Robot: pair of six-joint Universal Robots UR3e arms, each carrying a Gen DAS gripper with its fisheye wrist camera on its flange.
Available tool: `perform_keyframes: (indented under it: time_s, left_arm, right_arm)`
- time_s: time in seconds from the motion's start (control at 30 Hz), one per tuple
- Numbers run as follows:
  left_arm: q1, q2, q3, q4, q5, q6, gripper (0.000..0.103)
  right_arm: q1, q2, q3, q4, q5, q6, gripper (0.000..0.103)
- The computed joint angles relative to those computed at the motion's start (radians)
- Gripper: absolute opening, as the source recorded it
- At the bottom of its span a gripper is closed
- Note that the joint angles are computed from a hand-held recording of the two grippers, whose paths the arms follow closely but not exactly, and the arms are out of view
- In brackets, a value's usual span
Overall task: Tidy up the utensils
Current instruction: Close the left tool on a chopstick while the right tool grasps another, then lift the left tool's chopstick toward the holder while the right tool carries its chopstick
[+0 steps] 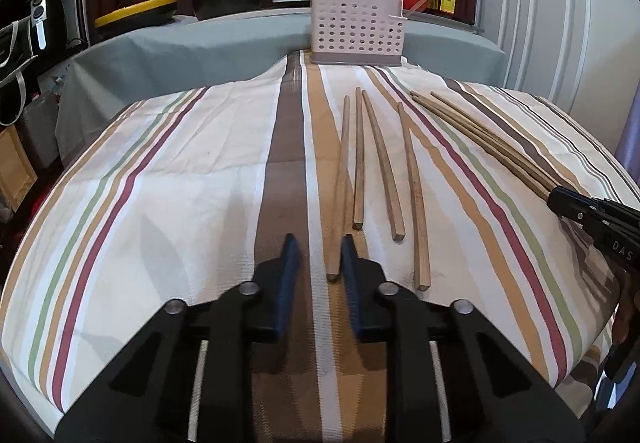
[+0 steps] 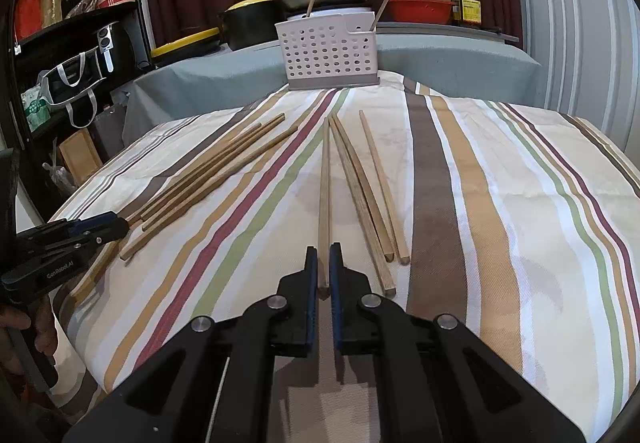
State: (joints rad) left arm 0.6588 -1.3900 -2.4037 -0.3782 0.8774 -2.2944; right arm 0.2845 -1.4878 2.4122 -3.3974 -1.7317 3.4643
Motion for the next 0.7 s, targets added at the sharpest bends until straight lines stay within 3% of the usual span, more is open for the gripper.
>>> perform_keyframes:
  time_s: [0.13,0.37,0.7]
  left_arm:
    - [0.001,0.021,-0.044,0.041,-0.006,0.021,0.009]
    - [-0.011,0.022,-0.076,0.100,-0.001,0.043,0.007]
    - [0.078,0.205,-0.084,-0.093,-0.099,0.101,0.006]
  right_arm:
    - [-0.004,-0.001,0.004,-0.006,0.004,0.001,0.007]
    - [-0.002,0.004,0.004,-0.014,0.003,0.003,0.007]
    - [0.045,-0.076,0.000,0.017,-0.064,-0.004,0.007]
